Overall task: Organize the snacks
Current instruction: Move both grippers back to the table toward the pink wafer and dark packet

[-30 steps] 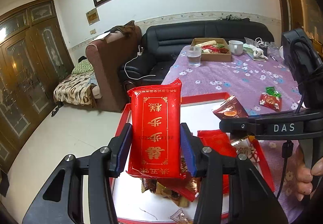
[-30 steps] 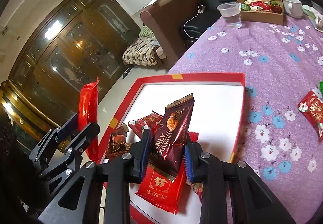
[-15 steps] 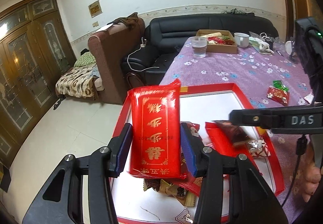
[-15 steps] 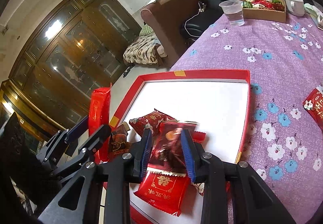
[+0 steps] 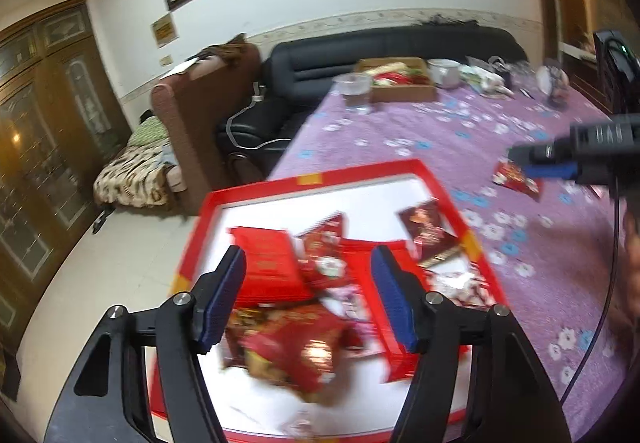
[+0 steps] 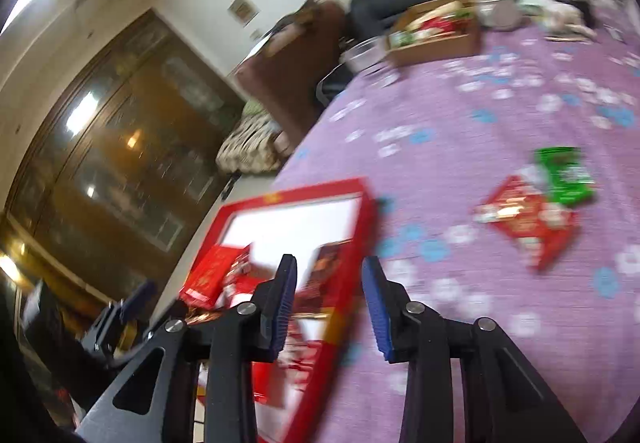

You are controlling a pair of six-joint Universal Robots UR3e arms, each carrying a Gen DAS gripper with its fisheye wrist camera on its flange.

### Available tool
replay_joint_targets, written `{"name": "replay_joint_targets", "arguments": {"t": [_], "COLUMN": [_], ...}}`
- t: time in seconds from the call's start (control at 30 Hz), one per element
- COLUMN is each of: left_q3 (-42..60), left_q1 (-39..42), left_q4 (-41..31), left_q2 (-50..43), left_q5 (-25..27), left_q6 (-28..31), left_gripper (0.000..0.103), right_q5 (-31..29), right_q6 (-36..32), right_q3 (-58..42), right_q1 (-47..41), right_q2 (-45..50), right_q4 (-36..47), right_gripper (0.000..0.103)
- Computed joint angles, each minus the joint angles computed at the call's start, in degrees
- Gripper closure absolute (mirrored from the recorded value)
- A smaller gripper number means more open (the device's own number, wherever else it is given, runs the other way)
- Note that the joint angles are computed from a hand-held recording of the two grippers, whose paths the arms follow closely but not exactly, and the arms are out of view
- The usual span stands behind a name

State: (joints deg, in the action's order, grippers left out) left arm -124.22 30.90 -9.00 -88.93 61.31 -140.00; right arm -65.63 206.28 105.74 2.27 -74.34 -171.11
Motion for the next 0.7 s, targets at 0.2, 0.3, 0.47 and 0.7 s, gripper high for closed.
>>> {"name": "replay_joint_targets", "arguments": {"t": [0.2,0.3,0.47,0.7], "left_q3": [-3.43,-4.56,-8.18,-10.14], "left_q1": [-4.52,-6.80,-11.23,-14.51], "left_q4": [-2.87,-5.96,-6.28,-7.19], "left_q2": [3.54,5.77,8.94,10.67], "left_q5": [0.68,0.63,1.04,2.69], "left_q6": [2.17,3.00,3.83,5.16], "left_gripper": [0.039,0.039,0.024,0.024], "right_q5": [6.83,13.29,20.19,18.90], "right_q6": [-2.66,-6.36,-18.79,-27.62], "right_q3": [20.26,29.78,36.14,34.87], "right_q1": [-17.98,-30.95,-49.80,-61.33], "right_q2": [-16.58,-28.31,-48.12,-55.02], "right_q4": [-2.08,2.90,27.45,47.41], "right_gripper": [0.059,0.057,0.048,0.044]}}
